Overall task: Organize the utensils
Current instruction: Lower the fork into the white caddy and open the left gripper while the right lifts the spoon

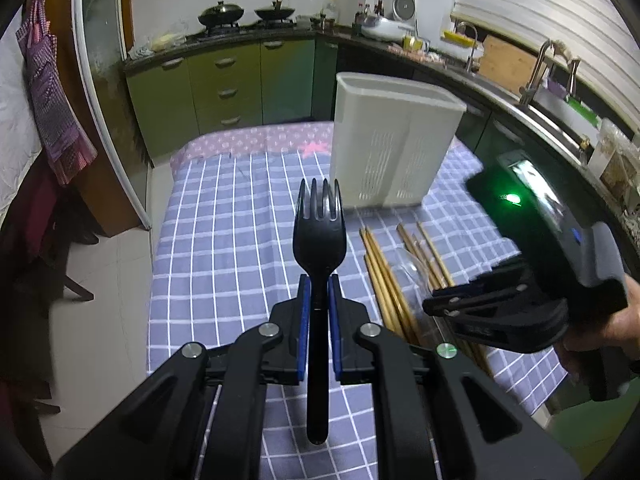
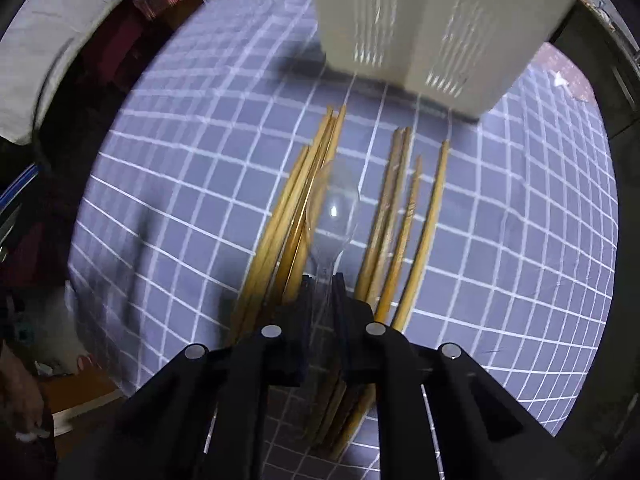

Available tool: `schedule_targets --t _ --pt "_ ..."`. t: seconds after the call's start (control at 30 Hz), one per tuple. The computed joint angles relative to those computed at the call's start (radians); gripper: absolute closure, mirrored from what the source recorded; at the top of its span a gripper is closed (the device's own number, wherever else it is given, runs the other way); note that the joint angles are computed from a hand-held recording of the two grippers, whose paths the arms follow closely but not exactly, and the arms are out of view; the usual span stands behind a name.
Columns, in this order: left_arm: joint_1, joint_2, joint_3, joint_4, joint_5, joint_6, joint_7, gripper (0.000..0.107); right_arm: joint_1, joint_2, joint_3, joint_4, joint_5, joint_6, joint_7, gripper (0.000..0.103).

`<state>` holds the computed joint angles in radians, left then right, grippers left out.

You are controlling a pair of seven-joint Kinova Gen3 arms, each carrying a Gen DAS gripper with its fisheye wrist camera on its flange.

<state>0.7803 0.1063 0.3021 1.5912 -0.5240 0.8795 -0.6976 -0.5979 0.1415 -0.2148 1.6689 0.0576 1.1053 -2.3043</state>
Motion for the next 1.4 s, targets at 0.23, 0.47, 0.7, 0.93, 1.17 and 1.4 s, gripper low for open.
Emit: schedule_targets --t 0.23,0.47,0.7,0.93,1.17,1.4 --pt "0.003 -0.004 -0.001 -0.081 -0.069 -0.049 0.014 0.099 0.05 -0.213 -0.02 0.129 0.002 -0.136 -0.012 0.093" --pt "0.047 0.093 -0.051 -0.255 -0.172 -0.137 0.031 0.099 0.13 -0.411 -0.081 0.199 0.065 -0.231 -0.063 0.093" --pt "0.154 0.229 -0.219 -0.396 -0.318 -0.297 0.158 0.099 0.198 -0.508 -0.087 0.248 -0.004 -0.269 0.014 0.093" --pt "0.188 0.377 -0.32 -0.541 -0.275 -0.282 0.158 0.099 0.244 -0.577 -0.065 0.282 -0.082 -0.261 0.086 0.093" --pt "0.2 0.421 -0.347 -0.515 -0.181 -0.26 0.081 0.099 0.295 -0.603 -0.067 0.271 -0.095 -0.268 0.124 0.093" --pt "0.22 0.415 -0.364 -0.48 -0.152 -0.23 0.038 0.075 0.348 -0.586 -0.066 0.185 -0.066 -0.26 0.149 0.093"
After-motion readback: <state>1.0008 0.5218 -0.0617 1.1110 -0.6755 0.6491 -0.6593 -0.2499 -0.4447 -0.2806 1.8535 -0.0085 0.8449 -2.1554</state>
